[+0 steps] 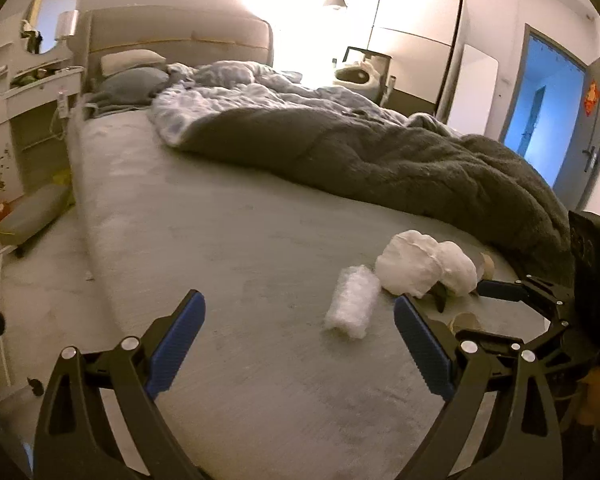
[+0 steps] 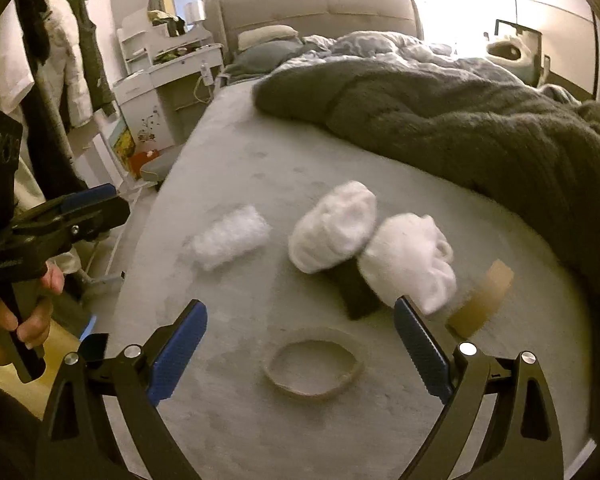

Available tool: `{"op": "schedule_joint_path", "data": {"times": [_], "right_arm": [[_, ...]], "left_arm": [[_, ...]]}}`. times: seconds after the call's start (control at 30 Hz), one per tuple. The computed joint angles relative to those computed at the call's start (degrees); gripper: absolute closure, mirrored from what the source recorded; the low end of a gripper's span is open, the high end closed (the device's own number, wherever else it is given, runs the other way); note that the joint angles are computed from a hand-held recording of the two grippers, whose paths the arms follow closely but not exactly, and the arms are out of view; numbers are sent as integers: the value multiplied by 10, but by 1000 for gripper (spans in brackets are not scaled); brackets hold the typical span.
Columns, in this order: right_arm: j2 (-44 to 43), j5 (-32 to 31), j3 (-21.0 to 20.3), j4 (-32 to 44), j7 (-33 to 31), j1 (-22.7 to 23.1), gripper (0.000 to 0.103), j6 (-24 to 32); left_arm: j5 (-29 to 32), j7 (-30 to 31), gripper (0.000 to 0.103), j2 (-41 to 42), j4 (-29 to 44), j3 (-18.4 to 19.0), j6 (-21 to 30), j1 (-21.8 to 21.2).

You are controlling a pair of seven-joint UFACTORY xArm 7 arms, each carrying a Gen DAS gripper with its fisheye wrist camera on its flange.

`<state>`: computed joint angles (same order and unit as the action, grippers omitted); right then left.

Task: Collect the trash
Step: 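Move both tools back toward the tissue wads and tape rolls on the bed, then grasp the bubble wrap roll with the left tool while the right tool grasps a cardboard tape roll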

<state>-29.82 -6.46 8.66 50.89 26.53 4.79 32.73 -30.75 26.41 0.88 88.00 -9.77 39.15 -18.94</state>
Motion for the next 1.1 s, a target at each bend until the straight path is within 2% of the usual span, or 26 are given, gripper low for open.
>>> {"op": "schedule_joint_path", "data": {"times": [0.3, 0.5, 0.7, 0.83, 0.97, 1.1], "right_arm": [[-12, 43, -26, -27, -23, 16, 8, 1], [-17, 61, -34, -34, -43, 23, 8, -1], [-28, 86, -45, -46, -69, 37, 8, -8], [-29, 98, -46, -54, -79, 39, 8, -8], [-26, 89, -34, -52, -73, 29, 21, -5], [-17, 69, -22, -42, -67, 20, 31, 3]], "left_arm": [[14, -4, 8, 58, 45, -20, 23, -12], [46, -16, 16, 97, 73, -31, 34, -24], [61, -32, 29, 123, 102, -38, 46, -31], [94, -50, 47, 136, 113, -37, 55, -43], [116, -64, 59, 136, 111, -36, 52, -49], [120, -76, 62, 134, 116, -36, 57, -48]]}}
